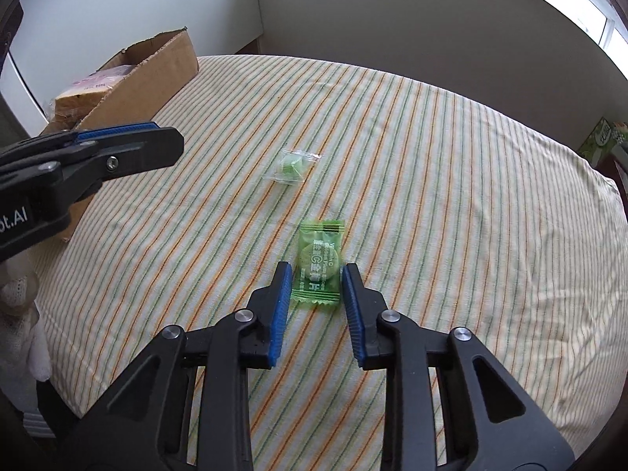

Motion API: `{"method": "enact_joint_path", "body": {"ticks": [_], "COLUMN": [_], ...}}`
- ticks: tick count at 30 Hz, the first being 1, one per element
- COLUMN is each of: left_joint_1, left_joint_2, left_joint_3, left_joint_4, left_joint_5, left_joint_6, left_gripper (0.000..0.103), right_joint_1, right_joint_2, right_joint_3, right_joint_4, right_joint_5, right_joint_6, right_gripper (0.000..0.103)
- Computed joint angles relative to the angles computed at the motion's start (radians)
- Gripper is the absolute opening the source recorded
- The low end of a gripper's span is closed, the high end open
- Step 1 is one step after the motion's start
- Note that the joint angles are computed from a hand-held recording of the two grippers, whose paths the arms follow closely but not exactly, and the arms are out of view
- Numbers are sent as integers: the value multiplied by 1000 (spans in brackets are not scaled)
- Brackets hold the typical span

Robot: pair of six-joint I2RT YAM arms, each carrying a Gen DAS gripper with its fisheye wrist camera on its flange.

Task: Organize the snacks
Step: 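Grasp the clear green-sweet packet with the left tool while the right tool grasps the pale-green candy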

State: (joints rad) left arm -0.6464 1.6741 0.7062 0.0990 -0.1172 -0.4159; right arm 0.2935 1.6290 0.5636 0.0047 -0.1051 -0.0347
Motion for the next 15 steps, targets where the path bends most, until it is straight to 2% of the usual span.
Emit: {"method": "enact_joint_path", "body": {"ticks": [3, 5, 7, 10, 15], "left_joint_1": [-19, -34, -40, -43, -38], "left_joint_2": [47, 80, 107, 135, 187], "left_joint_3": [41, 69, 95, 121, 166], "left_joint_4": [-7, -12, -19, -23, -37], "left_joint_5": [7, 2, 1, 4, 7], "left_joint_6": [0, -2, 1, -1, 1], "left_gripper": [25, 37, 38, 38, 38], "right_joint_1": [-25, -36, -46, -68, -54], "right_joint_2": [1, 2, 7, 13, 21], "right_joint_3": [-4, -6, -5, -15, -8], "right_joint_4": [9, 15, 22, 46, 63], "right_joint_5": [-28, -31, -39, -102, -70], "right_joint_6": [-13, -31, -44, -74, -104], "right_gripper": [26, 26, 26, 33, 33]}}
